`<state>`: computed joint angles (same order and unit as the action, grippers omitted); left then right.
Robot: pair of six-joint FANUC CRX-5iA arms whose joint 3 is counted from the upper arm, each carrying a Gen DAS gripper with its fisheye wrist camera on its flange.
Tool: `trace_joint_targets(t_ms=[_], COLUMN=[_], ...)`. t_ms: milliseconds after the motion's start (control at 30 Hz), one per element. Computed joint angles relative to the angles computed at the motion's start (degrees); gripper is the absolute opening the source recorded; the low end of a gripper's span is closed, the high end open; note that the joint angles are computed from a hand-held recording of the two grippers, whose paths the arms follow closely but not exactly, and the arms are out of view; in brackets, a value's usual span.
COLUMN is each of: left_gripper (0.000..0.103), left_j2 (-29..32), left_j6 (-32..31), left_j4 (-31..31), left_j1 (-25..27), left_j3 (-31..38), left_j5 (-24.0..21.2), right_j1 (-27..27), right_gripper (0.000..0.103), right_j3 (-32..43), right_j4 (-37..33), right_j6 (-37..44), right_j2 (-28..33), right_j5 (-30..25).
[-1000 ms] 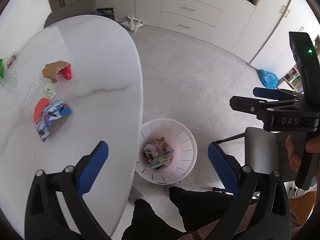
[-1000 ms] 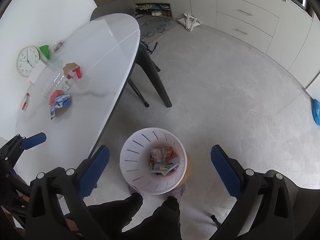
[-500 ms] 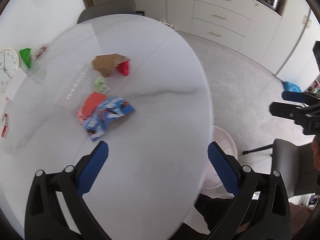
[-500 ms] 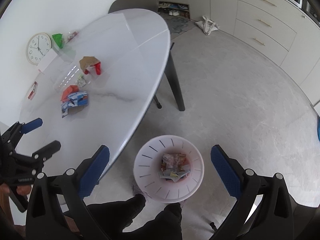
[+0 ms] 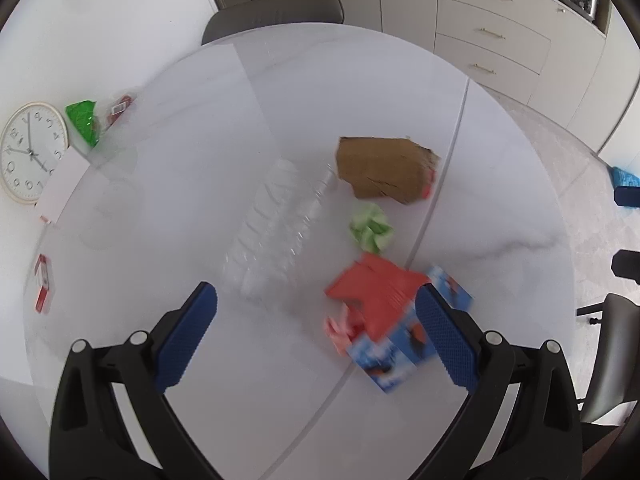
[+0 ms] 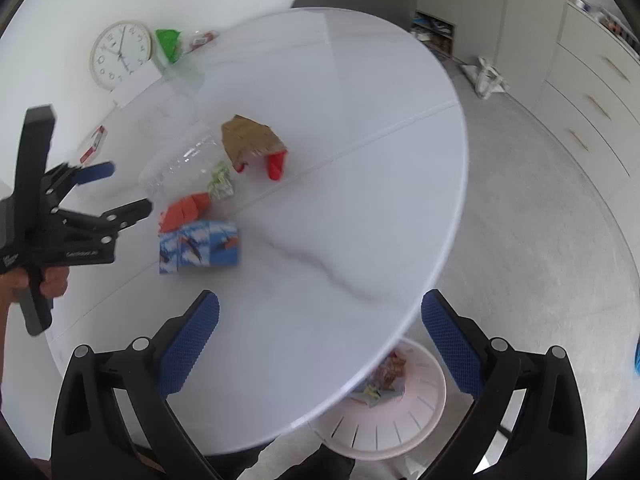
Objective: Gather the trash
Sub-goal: 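Move both tools back over the table toward the cardboard box and bottle, then grasp the clear plastic bottle with the left gripper while the right gripper grasps the cardboard box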
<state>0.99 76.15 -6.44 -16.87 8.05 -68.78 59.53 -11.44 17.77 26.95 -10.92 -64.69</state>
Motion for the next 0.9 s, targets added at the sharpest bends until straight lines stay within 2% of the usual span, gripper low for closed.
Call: trace_joint_targets(t_ms=[133, 233, 400, 433, 533, 567, 833, 900], left_gripper=[0.095, 0.095, 0.094, 0.092, 0.075, 0.065, 0.064, 0.064], left_j2=[5.8, 10.1, 14.4, 14.7, 15.4, 15.4, 13.6, 12.7], left_j6=[-5.6, -9.3, -13.8, -14.5, -16.1, -16.3, -14.7, -14.6], left_j4=[3.3, 5.2, 5.9, 6.1, 7.7, 8.1, 10.8, 11.7], left_j1=[2.2, 3.3, 4.2, 4.3, 5.4, 5.7, 8.1, 8.8], left_j3=[3.9, 7.1, 9.9, 9.9, 9.7, 9.4, 6.4, 5.4], left_j5=[-0.9, -2.9, -5.0, -5.0, -5.6, -5.2, -2.2, -1.8], right_j1=[-5.4, -8.2, -11.2, -11.7, -12.9, -13.3, -16.1, -16.6], right_gripper=[0.100, 0.100, 0.100, 0.100, 0.100, 0.100, 0.100, 0.094], right_j3=[8.0, 14.7, 22.9, 24.2, 28.2, 29.5, 38.5, 39.4], right_j4=[-4.8, -7.0, -11.2, -12.0, -14.5, -15.3, -20.6, -21.8], right_j6=[12.5, 20.4, 29.3, 30.7, 34.9, 36.2, 42.3, 43.1], right_j2=[7.5, 13.5, 20.4, 21.5, 24.9, 26.0, 33.1, 33.8], right_j5=[2.4, 2.0, 0.7, 0.3, -1.2, -1.8, -6.3, -7.3])
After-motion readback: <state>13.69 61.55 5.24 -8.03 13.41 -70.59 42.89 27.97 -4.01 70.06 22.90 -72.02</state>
